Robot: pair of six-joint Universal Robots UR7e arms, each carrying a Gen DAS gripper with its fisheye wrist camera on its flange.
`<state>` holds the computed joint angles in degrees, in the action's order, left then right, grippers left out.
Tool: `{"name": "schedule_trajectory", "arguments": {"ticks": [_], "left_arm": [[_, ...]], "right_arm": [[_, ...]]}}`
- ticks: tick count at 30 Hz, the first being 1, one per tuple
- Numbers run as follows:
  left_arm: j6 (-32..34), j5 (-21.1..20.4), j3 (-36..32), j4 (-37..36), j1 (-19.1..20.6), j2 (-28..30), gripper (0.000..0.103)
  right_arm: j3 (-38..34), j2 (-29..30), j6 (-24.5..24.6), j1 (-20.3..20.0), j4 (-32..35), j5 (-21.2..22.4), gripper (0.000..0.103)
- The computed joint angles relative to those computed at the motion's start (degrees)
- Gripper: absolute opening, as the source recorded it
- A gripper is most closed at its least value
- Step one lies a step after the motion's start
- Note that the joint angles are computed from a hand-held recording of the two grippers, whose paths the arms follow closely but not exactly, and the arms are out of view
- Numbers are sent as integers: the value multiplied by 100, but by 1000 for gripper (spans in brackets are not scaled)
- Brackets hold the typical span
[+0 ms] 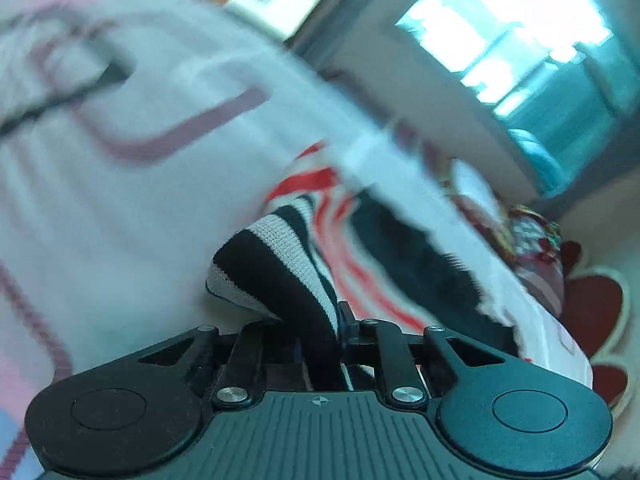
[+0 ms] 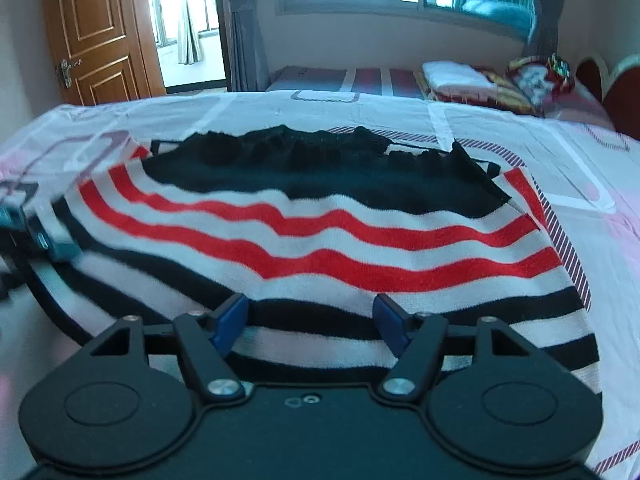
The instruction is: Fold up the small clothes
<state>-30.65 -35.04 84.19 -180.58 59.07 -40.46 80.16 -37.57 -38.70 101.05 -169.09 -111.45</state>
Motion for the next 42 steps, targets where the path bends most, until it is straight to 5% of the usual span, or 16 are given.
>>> {"name": "schedule_trajectory", "arguments": {"ticks": [5,7,11,17,21,25,26,28,30,38,42], "left_arm": [[2148,-405,-962,-428,-268,538,16],[2789,-656,-1414,-296,-355,794,16],[3358,-1349,-2402,668,-428,1338,15],[3497,-2002,-3450,2016,-492,2090,15],[3178,-1949,-3372,2856,-493,2099,16],[3266,-1752,-2822,2753,-654,1714,19],[3155,-1838,-2872,2833,-644,1672,25],[2944,-1937,-2574,2644,-707,1389,61],[3033,-1831,-2174,2046,-777,1138,70],[2312,-285,-2346,2210,-529,1026,70],[1962,-132,-2306,2453,-387,1041,70]], "right_arm": [[2,-43,52,-14,96,80,70],[2,-206,368,-73,357,329,60],[142,-562,711,-208,253,577,59],[233,-981,687,-431,67,300,59],[370,-1163,720,-604,138,244,59],[480,-1310,872,-715,287,385,59],[525,-1370,880,-730,302,422,59],[464,-1414,925,-759,473,540,59],[455,-1476,995,-761,618,661,60],[34,-1417,1483,-725,1455,1407,67],[-648,-950,1975,-759,1936,1542,67]]}}
